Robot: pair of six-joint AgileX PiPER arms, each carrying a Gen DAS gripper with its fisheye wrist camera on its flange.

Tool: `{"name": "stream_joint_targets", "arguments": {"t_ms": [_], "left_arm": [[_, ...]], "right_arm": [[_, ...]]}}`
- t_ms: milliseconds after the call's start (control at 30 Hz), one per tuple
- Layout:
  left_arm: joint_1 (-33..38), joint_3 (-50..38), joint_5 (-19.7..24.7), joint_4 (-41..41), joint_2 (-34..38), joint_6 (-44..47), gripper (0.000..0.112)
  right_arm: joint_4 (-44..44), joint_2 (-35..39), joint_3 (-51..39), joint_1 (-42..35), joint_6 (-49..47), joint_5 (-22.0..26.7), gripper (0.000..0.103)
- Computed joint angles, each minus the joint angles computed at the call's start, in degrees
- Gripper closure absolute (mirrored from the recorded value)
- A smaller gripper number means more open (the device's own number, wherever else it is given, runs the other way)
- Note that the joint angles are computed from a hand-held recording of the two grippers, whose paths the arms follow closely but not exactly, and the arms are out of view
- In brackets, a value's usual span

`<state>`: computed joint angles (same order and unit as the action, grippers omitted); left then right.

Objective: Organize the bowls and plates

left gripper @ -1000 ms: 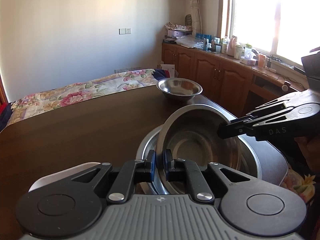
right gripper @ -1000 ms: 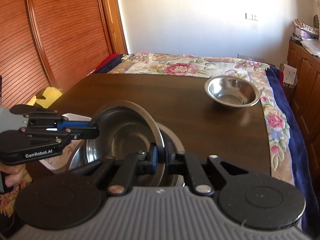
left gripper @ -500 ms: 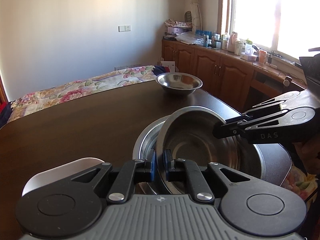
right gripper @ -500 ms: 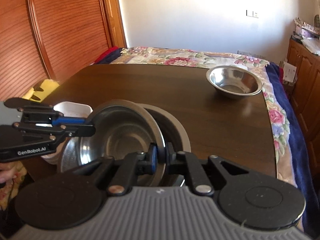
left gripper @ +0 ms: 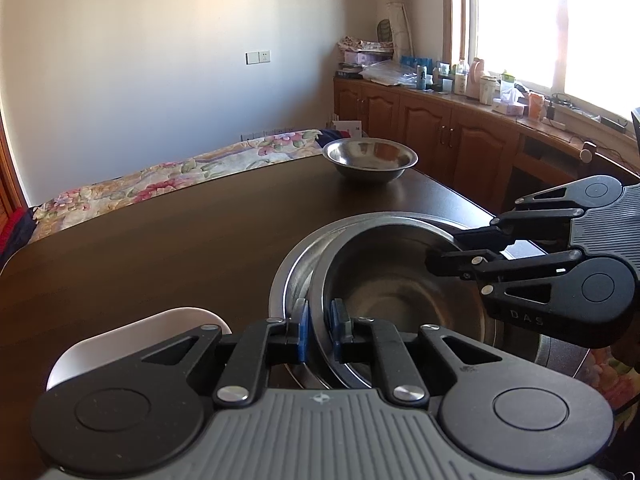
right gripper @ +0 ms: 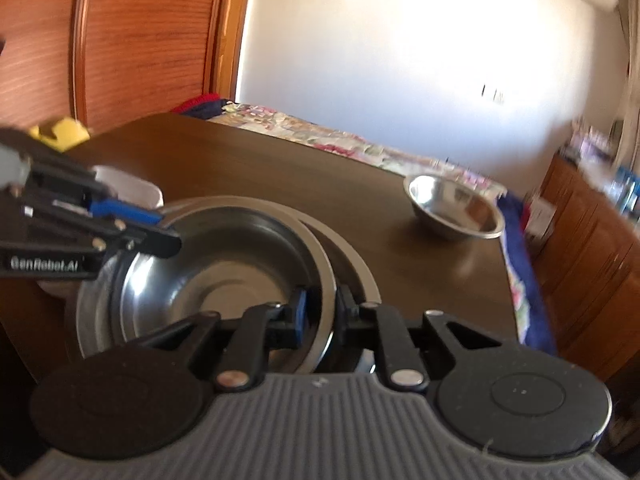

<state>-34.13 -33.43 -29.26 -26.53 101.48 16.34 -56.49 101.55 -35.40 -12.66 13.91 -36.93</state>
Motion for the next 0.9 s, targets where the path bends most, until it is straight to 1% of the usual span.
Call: {"name": "stream_joint_targets", "arguments": {"t_ms": [67,133,167,367,567,633,800,900], "left_arm": [[-0.2,0.0,-0.5,-0.3,0.2,0.0,0.099],[-0.8,-0.1,-1.0,-1.1,0.5,0.1,0.099],[-0.7,0.1,-1.3,-0.8,0.5,-0.3,0.097],[0.1,0.6,-1.1,2.1,0.1,-2.7,0.093],[0.4,1.2,-1.8,2.7,-0.8,-3.7,0.088],[0.3,1.2,-1.8,2.6,-0.9,-3.7,0.088],[0.2,1.8,-2.5,2.7,-1.4,-4.0,0.087],[0.5,1.4,-2.2,2.4,-2.0,-3.3,0.081]], "right_arm": [[0.7,0.0,0.0,0.2,-0.8,0.0,0.085],[-0.5,0.2,-0.3,-0.2,1.0,-0.2,0.084],[-0.9,0.3,-0.5,-0.3,1.7,-0.2,0.084],[-3.6,0.6,-1.3,-1.2,5.5,-0.8,0.084],[-7.4,1.1,-2.9,-1.6,11.3,-0.9,0.084],[-9.0,1.0,-3.3,-2.0,13.0,-1.0,0.083],[-9.9,0.9,-3.6,-2.4,15.3,-1.4,0.082],[-11.4,0.9,-4.0,-3.4,17.8,-2.7,0.082]]}}
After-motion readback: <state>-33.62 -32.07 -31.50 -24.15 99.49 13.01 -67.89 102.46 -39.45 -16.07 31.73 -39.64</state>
